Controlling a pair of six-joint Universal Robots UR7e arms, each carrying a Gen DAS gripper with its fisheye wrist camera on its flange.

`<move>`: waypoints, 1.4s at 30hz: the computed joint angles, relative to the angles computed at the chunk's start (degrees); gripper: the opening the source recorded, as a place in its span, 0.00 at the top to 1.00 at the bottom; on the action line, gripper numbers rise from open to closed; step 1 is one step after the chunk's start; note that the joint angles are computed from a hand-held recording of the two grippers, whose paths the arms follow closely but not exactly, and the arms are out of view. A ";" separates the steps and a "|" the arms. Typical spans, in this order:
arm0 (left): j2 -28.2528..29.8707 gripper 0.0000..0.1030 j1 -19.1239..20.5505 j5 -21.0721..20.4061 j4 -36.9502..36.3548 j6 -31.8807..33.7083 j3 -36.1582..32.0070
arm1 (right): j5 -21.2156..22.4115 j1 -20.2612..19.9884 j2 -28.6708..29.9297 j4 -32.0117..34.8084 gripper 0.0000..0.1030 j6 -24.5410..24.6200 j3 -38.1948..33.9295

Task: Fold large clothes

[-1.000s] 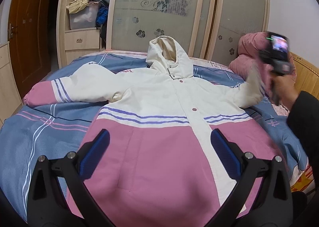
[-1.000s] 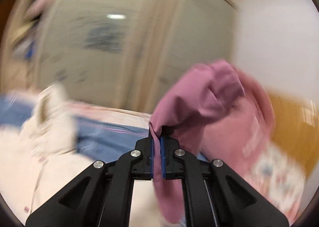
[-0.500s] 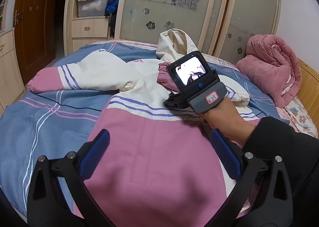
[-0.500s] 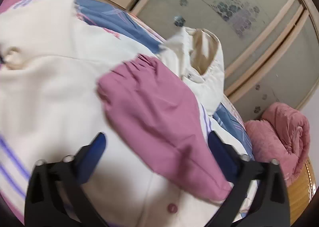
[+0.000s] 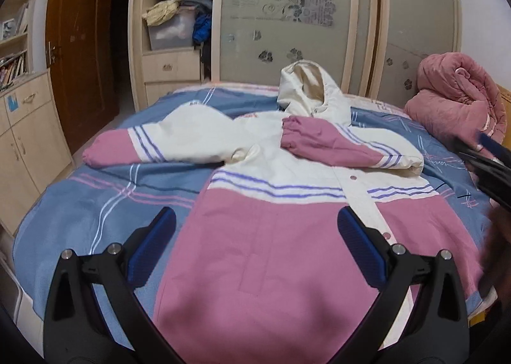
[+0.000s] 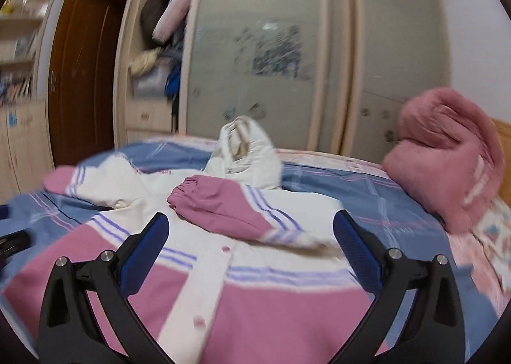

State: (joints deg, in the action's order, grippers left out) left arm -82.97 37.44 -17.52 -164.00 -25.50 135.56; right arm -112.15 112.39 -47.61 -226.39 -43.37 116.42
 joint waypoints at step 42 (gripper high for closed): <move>2.51 0.02 1.19 -9.92 -15.19 7.41 5.31 | 3.31 -9.36 -8.02 -8.99 0.01 5.53 18.25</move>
State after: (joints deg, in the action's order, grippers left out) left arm -80.46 38.63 -27.45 -179.19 -18.10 140.87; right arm -108.85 103.03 -55.63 -235.38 -37.84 134.67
